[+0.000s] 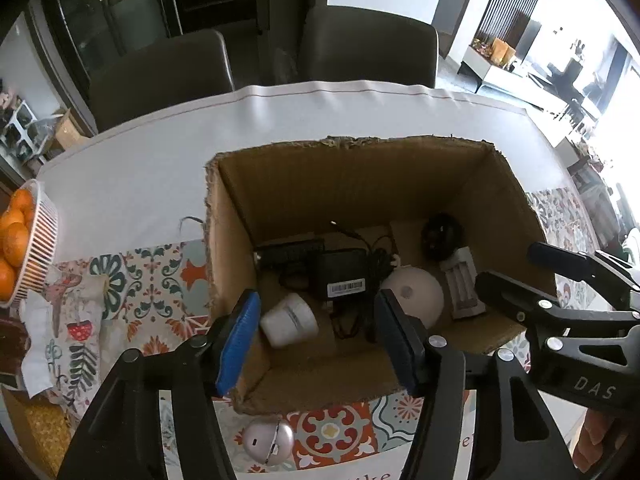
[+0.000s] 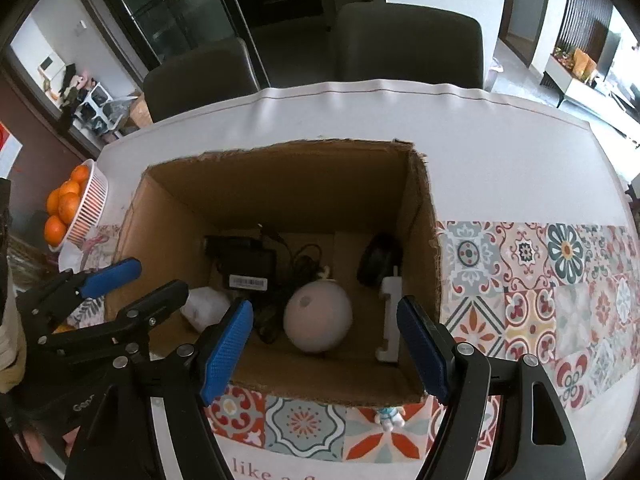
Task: Organize rigid objects
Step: 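Open both grippers to drop the lamp and charger into the box, then move both open grippers back toward the silver mouse and astronaut figurine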
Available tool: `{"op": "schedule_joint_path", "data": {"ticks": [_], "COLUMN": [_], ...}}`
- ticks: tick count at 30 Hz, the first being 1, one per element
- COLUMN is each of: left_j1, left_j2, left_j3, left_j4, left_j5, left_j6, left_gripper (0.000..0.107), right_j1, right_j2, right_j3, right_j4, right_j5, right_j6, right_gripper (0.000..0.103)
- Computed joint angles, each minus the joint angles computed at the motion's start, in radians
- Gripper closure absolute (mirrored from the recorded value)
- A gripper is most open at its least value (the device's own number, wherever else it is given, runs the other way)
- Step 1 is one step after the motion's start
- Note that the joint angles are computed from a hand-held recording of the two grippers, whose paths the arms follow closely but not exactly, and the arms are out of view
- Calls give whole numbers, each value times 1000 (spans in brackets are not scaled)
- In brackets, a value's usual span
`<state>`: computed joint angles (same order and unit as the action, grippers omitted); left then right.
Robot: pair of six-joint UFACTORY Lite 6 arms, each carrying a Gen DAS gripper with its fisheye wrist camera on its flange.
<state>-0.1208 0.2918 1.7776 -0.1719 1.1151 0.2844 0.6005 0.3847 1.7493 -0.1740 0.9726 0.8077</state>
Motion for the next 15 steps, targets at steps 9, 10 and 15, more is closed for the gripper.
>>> {"op": "schedule_joint_path", "data": {"ticks": [9, 10, 15], "left_j1": [11, 17, 49], "left_j2": [-130, -144, -207], "left_j3": [-70, -76, -94], "left_j4": [11, 7, -16], "left_j5": [8, 13, 40], "left_j6": [-2, 5, 33], "left_gripper": [42, 42, 42], "right_j1": [65, 79, 136], "right_j2": [-94, -100, -121], "right_j3": [-59, -53, -21], "right_j4": [-107, -129, -192], "right_j5": [14, 28, 77], "right_j6": [109, 126, 173], "right_gripper": [28, 28, 28]}}
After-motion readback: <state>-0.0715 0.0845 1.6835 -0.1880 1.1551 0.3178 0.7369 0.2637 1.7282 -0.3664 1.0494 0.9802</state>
